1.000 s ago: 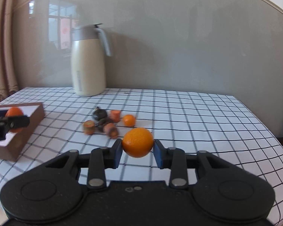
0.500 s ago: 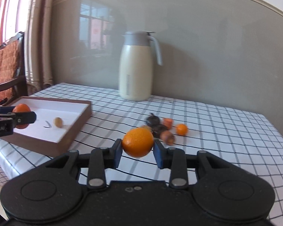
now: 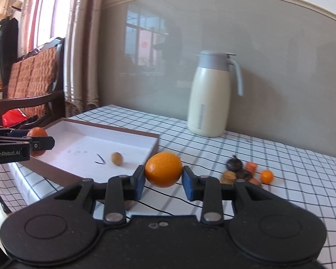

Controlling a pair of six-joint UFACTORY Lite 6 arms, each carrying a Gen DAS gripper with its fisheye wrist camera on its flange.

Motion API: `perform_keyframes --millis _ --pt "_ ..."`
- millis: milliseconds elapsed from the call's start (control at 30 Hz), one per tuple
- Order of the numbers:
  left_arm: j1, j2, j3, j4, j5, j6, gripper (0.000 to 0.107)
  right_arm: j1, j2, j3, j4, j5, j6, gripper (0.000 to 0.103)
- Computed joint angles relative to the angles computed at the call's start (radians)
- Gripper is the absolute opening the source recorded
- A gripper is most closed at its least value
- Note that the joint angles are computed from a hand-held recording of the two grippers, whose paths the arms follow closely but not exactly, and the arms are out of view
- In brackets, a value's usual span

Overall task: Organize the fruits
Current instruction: 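Carry the large orange in the left tool while the right tool carries its orange to the box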

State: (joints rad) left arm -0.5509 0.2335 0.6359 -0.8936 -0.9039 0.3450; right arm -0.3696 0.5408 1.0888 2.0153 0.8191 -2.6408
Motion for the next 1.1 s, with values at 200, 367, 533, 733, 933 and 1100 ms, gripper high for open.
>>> perform_keyframes --millis 200,367,533,733,933,1100 --pt "0.065 -0.041 -0.073 0.042 -0.014 -0.045 0.042 0.082 -0.032 -0.052 0.050 0.013 -0.040 0.027" --pt "0.118 -0.069 -0.122 0.078 -0.025 -0.068 0.042 0.145 -0.047 -0.065 0.082 0.014 -0.063 0.027" --pt "0.192 -0.068 -0.130 0.125 -0.025 -0.084 0.042 0.201 -0.029 -0.033 0.116 -0.015 -0.084 0.027" --pt "0.278 -0.037 -0.097 0.179 -0.014 -0.102 0.042 0.244 0.003 0.028 0.108 -0.056 -0.054 0.027" --pt "0.331 0.003 -0.046 0.211 -0.003 -0.111 0.042 0.280 0.042 0.105 0.139 -0.078 -0.067 0.027" --pt "0.370 0.053 0.018 0.238 0.016 -0.106 0.042 0.301 0.112 0.212 0.149 -0.113 -0.034 0.027"
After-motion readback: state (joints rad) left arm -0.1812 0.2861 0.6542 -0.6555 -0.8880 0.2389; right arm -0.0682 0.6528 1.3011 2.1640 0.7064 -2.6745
